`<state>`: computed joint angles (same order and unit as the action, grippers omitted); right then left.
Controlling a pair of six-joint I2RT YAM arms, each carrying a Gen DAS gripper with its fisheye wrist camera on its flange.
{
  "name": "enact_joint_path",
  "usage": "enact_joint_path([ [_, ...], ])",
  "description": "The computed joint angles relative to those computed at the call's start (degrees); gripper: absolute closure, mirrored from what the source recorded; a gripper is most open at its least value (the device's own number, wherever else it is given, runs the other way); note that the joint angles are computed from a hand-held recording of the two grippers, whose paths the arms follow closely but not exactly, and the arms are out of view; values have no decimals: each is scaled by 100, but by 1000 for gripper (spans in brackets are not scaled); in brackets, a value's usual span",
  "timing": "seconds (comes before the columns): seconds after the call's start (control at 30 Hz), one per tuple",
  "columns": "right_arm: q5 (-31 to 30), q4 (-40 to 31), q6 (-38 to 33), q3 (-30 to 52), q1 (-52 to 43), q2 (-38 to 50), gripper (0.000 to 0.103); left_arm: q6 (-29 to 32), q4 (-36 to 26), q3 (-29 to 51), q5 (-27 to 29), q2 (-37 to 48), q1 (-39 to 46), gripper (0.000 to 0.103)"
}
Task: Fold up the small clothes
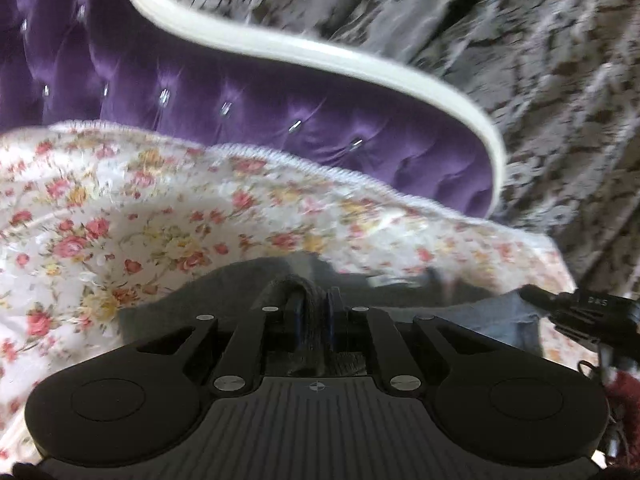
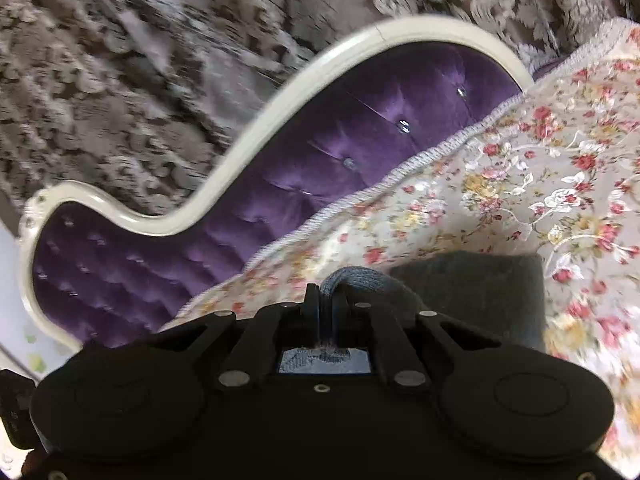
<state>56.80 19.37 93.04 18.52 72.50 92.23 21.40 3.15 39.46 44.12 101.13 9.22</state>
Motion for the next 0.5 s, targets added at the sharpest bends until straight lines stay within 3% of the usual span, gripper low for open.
enact_joint_path([
  [0.07, -434, 769, -378, -120, -489, 398, 89, -210, 425, 146, -154, 392, -129, 87],
  [0.13, -783, 1361, -573, -170, -905, 852, 83, -490, 800, 226, -266, 668, -131, 64],
  [0.2, -977, 1842, -648, -249, -1164, 1203, 83, -902, 1160, 207, -235, 746, -28, 61],
  [0.23, -989, 1928, -573, -277, -1236, 1309, 78, -984, 1246, 183, -183, 709, 50, 58],
  [0.3, -816, 1940, -390, -379, -1179, 1311, 55, -841, 1365, 2, -129, 463, 226, 52],
  [0.33, -605, 1645, -260, -389, -1036, 1150, 43, -677, 1370, -120, -142, 295, 289, 51],
  [0.37, -411, 1220, -148, -345, -885, 956, 41, -463, 1350, -267, -152, 100, 334, 51],
  [0.5, -11, -876, -38, 319, -270, 386, 41, 386, 1405, -879, -74, -394, 328, 45],
])
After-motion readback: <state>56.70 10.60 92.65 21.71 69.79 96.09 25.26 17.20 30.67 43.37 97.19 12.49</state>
